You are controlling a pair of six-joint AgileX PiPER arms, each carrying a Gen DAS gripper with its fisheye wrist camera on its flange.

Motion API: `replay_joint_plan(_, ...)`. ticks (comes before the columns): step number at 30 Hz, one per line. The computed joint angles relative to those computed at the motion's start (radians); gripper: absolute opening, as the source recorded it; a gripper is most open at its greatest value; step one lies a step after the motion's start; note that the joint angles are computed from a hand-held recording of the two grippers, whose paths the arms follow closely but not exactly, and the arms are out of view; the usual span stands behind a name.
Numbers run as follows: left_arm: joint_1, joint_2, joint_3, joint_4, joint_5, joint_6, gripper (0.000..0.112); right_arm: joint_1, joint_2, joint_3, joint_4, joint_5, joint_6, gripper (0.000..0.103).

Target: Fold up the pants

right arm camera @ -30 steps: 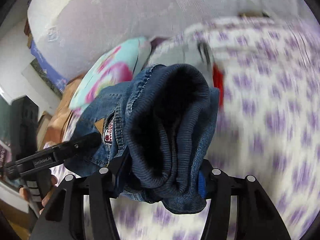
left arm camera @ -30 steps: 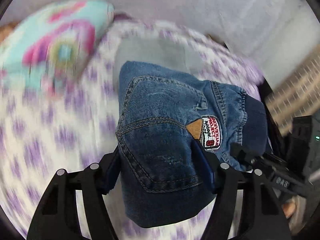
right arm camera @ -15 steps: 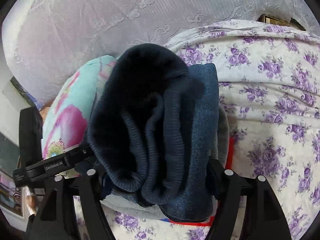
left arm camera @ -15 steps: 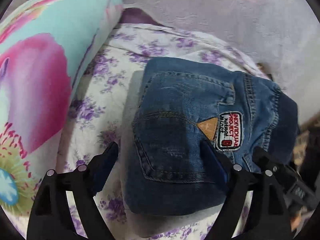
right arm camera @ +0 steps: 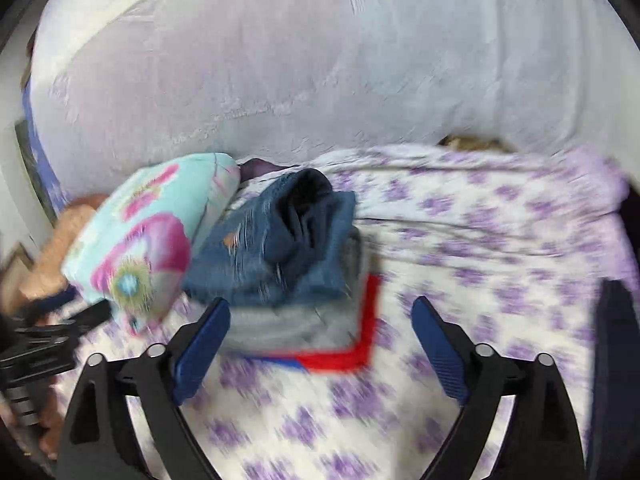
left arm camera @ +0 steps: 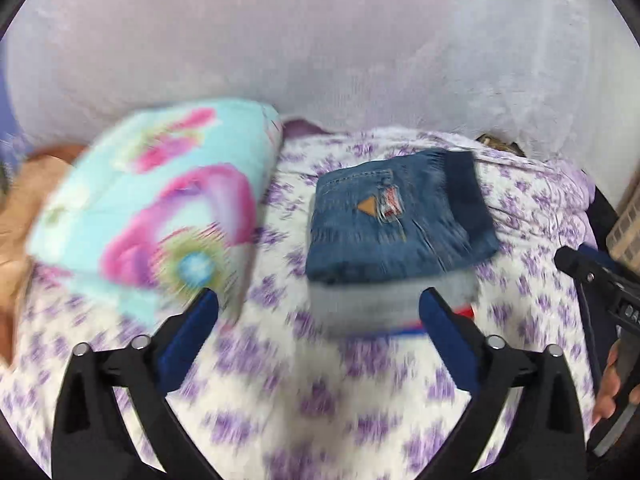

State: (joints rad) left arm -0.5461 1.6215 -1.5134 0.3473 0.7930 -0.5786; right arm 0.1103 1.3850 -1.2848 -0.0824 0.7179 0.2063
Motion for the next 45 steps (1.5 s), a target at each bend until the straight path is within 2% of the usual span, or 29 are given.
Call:
replay_joint_plan(1,-0.056,-0.073,0.090,0.087,0.004,-0.100,0.098,0.053,-0.100,0.100,-0.100,-0.004,0.090,0.099)
replay_joint_plan(3,-0.195,-0.189,0.243,0.249,0.070,-0.300,0.098,0.172,-0.230,0.248,-0.300,0.012,0.290,0.099)
replay_joint_plan(6,-0.389,-0.295,0.432,0.416,0.152,-0.600,0.098,0.398,-0.434,0.512,-0.526,0.054,0.590,0.099)
replay_joint_plan(8,-0.479,-0.314,0.528,0.513,0.176,-0.784,0.098,0.512,-0.492,0.622,-0.635,0.066,0.789,0.099)
replay_joint_plan(11,-0.510,-0.311,0.586,0.568,0.177,-0.869,0.098,0.587,-0.519,0.707,-0.756,0.082,0.994,0.099)
replay_joint_plan(15,-0.513,-0.337,0.651,0.623,0.144,-0.954,0.098,0.792,-0.507,0.745,-0.943,0.292,1.213,0.099)
replay_joint_plan(18,-0.540,-0.340,0.680,0.678,0.156,-1.037,0.098,0.837,-0.522,0.772,-0.967,0.339,1.264,0.099)
replay_joint_plan(22,-0.546,-0.293,0.675,0.705,0.180,-1.064,0.098,0.814,-0.511,0.792,-0.949,0.303,1.252,0.099)
replay_joint_plan(30,-0.544,-0.277,0.677,0.683,0.124,-1.031,0.098,0.784,-0.483,0.803,-0.930,0.247,1.233,0.099)
replay_joint_plan(45,-0.544,-0.296,0.694,0.695,0.128,-1.059,0.098,0.807,-0.479,0.803,-0.932,0.263,1.248,0.099)
